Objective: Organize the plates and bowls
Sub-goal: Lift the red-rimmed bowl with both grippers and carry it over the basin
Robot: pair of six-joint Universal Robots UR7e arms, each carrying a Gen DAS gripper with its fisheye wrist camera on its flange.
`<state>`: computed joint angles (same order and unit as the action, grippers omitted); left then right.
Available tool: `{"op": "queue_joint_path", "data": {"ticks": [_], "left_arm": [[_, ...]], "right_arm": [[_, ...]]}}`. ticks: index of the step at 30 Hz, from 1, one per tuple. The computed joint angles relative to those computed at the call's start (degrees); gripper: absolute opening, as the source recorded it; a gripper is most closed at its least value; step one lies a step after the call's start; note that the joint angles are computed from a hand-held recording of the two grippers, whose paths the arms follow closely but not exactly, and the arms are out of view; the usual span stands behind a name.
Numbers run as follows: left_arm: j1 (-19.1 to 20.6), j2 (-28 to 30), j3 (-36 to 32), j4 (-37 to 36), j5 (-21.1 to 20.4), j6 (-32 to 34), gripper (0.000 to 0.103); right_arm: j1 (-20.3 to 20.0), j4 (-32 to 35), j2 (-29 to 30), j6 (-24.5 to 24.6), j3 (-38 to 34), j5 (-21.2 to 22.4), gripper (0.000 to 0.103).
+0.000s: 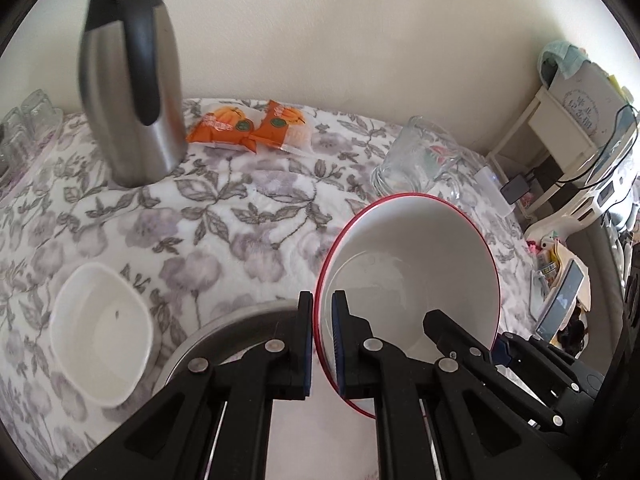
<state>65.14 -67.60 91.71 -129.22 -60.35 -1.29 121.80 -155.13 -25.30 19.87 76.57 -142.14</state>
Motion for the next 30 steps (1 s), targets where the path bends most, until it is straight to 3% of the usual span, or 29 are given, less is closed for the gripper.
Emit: {"op": "queue_joint_path", "data": {"ticks": [7, 13, 30], "left_arm": [[-1.77, -5.68, 5.66, -1.78, 2.32, -1.33, 0.009], [-1.82, -9.36, 8.98, -0.15, 1.75, -4.22, 0.009], [-2.34, -14.29, 13.08, -0.7, 0.9, -7.01, 0.009]], "right_arm": [[2.78, 0.0, -0.74, 2.13, 2.55, -0.9, 0.019], [4.03, -0.79, -1.54, 3.44, 5.33, -0.59, 0.019], [4.96, -1.03, -3.44, 5.71, 8.99, 2.9, 0.019]]}}
